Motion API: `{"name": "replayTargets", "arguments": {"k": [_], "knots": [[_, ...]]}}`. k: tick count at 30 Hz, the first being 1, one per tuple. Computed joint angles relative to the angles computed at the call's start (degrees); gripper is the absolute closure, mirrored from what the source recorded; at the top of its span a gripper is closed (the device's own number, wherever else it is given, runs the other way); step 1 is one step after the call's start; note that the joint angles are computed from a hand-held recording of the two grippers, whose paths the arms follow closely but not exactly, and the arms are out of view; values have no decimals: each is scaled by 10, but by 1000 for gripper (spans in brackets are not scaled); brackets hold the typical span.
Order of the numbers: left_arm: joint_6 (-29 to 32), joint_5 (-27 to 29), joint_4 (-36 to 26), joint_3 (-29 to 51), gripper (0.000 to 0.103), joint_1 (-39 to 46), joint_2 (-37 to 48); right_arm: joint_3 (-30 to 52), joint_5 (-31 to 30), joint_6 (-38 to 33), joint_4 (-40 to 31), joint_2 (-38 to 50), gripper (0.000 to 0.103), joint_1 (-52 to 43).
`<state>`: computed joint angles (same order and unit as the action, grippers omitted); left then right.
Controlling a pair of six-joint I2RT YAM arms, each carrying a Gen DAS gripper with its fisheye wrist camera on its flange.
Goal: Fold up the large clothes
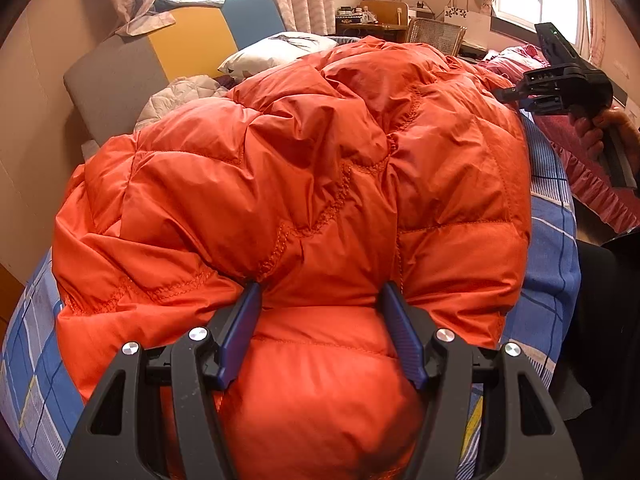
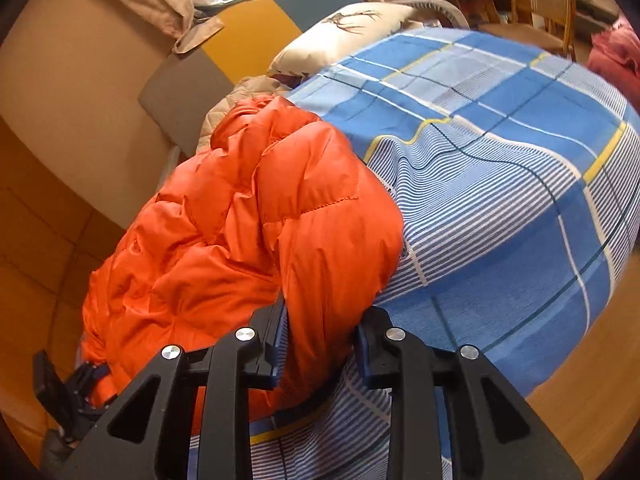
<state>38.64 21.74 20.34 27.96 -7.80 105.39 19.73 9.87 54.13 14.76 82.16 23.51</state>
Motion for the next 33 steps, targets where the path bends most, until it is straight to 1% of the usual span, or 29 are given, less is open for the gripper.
{"name": "replayTargets", "arguments": {"k": [2,3,4,5,6,7,8,10,11,12,14,17,20,25,27,30,33], "knots": [[-4,-4,-2,1,41,-3,0,1,-3,-4,2,7,76,-3],[-5,-8,-1,-1,41,-5,-1,4,-2,-7,1,11,74,-4],[-6,-12,-1,-2,41,-8,-2,0,-11,-3,12,14,70,-9],[-6,-15,-4,2,41,-10,-2,-11,-33,9,37,22,63,-25],[-6,-18,-5,2,41,-12,-2,-17,-35,19,52,28,59,-25],[-6,-21,-5,3,41,-14,-3,-23,-39,22,69,35,58,-31],[-6,-23,-8,4,41,-16,-4,-25,-44,26,80,41,53,-33],[-4,-23,-14,7,41,-17,-5,-35,-65,41,117,58,51,-49],[0,-25,-19,9,41,-18,-7,-35,-63,36,121,60,53,-50],[1,-27,-25,11,41,-19,-9,-29,-55,29,112,59,60,-44],[12,-26,-57,22,41,-20,-18,-19,-40,15,89,52,68,-33],[34,-28,-78,30,41,-20,-25,-5,-20,-6,50,39,74,-20],[40,-32,-85,31,41,-23,-30,7,0,-20,11,19,77,-6],[36,-27,-53,15,41,-21,-27,32,46,-45,-69,-29,82,25],[36,-30,-32,3,41,-23,-26,47,72,-58,-103,-47,85,47],[34,-26,-25,-2,41,-20,-25,56,90,-77,-133,-78,88,65],[33,-23,-21,-5,41,-17,-24,73,104,-92,-160,-96,88,80]]}}
